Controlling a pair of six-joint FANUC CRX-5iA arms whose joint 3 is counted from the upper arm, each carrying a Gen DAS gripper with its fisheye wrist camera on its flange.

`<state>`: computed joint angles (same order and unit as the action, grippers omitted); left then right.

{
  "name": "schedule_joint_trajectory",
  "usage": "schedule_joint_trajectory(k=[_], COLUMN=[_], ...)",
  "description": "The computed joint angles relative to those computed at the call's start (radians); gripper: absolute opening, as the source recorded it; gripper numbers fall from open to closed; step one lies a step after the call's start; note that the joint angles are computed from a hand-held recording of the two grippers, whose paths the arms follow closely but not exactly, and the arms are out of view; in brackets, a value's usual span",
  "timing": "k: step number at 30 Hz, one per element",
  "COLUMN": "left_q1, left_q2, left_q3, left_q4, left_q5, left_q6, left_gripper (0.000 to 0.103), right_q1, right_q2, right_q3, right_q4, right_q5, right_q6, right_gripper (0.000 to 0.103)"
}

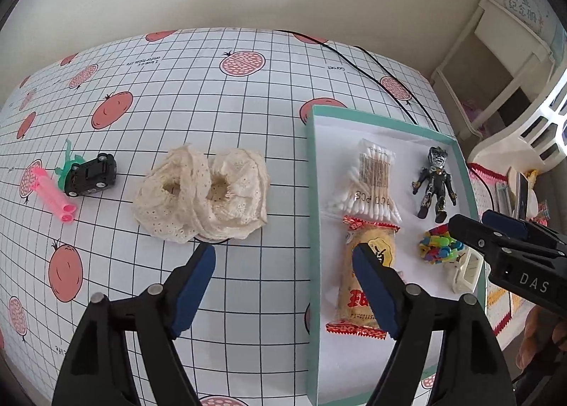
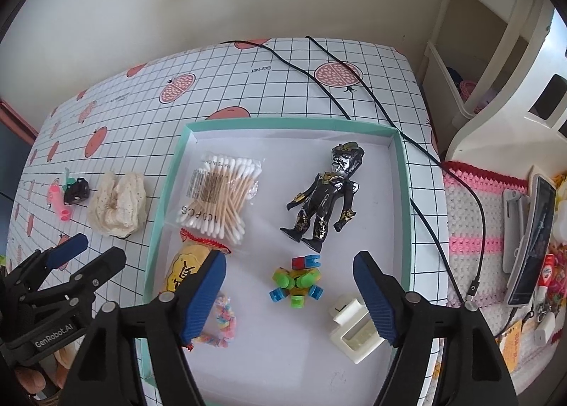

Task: Organize objects
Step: 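Withdraw both open tools from the tray toward the remaining table items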

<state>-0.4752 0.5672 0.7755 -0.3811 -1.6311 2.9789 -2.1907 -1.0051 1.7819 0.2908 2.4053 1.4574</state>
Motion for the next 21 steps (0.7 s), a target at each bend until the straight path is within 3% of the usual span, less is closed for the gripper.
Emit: schedule_joint_trajectory(k=[3,7,11,13,21], left_q1=[-0.002,-0.002,-0.001,-0.004,-0.008], left_q2=[-0.01,-0.018,-0.019,-0.017,-0.023], left_q3=[-0.015,-0.029,-0.034,-0.028,-0.031], left_q4=[-0.012,-0.021,-0.026,-0.034,-0.057], left_q5=[-0.007,-0.026,-0.045,-0.059,-0.064], left_q6=[0.029,0.066,0.08,0.084,0.104], left_gripper=[0.088,0.089,0.089,0.09,0.091], right_q1=[0.001,0.0,-0.004,-0.005,-0.011], right_q2=[-0.007,-0.01,-0.015,-0.018,-0.047], right_q3=[-0.011,-0.013,-0.022,-0.026,-0.076], right_q4=[0.006,0.006,0.002,0.001,-0.012], right_q5=[0.012,0.02,0.035,0.041,0.091], right_q6=[-0.006,-0.02,-0.029,-0.031,-0.059], right_gripper=[0.08,0.09,0.091,0.102,0.103])
